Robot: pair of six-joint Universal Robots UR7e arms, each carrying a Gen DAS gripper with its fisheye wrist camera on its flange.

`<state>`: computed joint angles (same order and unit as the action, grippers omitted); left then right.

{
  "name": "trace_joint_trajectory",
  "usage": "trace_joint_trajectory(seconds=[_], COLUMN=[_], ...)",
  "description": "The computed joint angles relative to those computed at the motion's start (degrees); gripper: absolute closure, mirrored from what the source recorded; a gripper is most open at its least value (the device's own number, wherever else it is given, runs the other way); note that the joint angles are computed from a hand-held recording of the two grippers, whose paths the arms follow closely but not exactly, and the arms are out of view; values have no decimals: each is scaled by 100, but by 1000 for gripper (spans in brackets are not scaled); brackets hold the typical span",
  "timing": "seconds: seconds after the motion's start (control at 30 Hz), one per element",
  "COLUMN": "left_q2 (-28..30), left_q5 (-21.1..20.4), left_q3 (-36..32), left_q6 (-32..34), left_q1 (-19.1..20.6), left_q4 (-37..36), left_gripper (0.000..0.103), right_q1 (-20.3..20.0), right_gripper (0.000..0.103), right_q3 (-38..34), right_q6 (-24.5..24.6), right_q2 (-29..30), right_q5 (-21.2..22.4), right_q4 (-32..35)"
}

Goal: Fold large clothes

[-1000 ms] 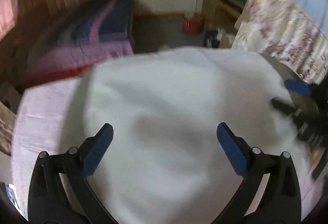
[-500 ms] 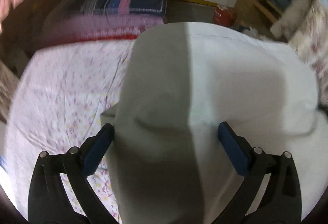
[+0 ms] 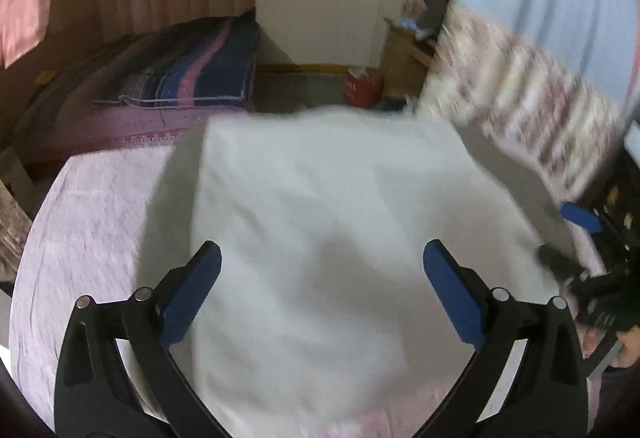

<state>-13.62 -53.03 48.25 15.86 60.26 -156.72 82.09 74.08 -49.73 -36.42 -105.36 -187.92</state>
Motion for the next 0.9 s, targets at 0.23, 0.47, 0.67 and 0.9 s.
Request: trace_joint_trajectory(seconds=[0.23, 0.47, 0.67, 0.9], left_q2=[-61, -327, -255, -358], left_q5=[290, 298, 824, 586], left_q3=[596, 951, 906, 1115], left_q6=[-16, 433, 199, -69], left_q1=[402, 591, 372, -81], left_q4=[-352, -675, -689, -785], left_gripper=[3, 6, 3, 3], right_q1=[-264, -732, -752, -565], right_gripper=[16, 18, 14, 2], right_q3=[77, 232, 371, 773], right_q6=[-389, 313, 857, 1520], right_q2=[-12, -430, -676, -901], right_q5=[-373, -287, -18, 360], right_q4=[229, 136, 418, -472])
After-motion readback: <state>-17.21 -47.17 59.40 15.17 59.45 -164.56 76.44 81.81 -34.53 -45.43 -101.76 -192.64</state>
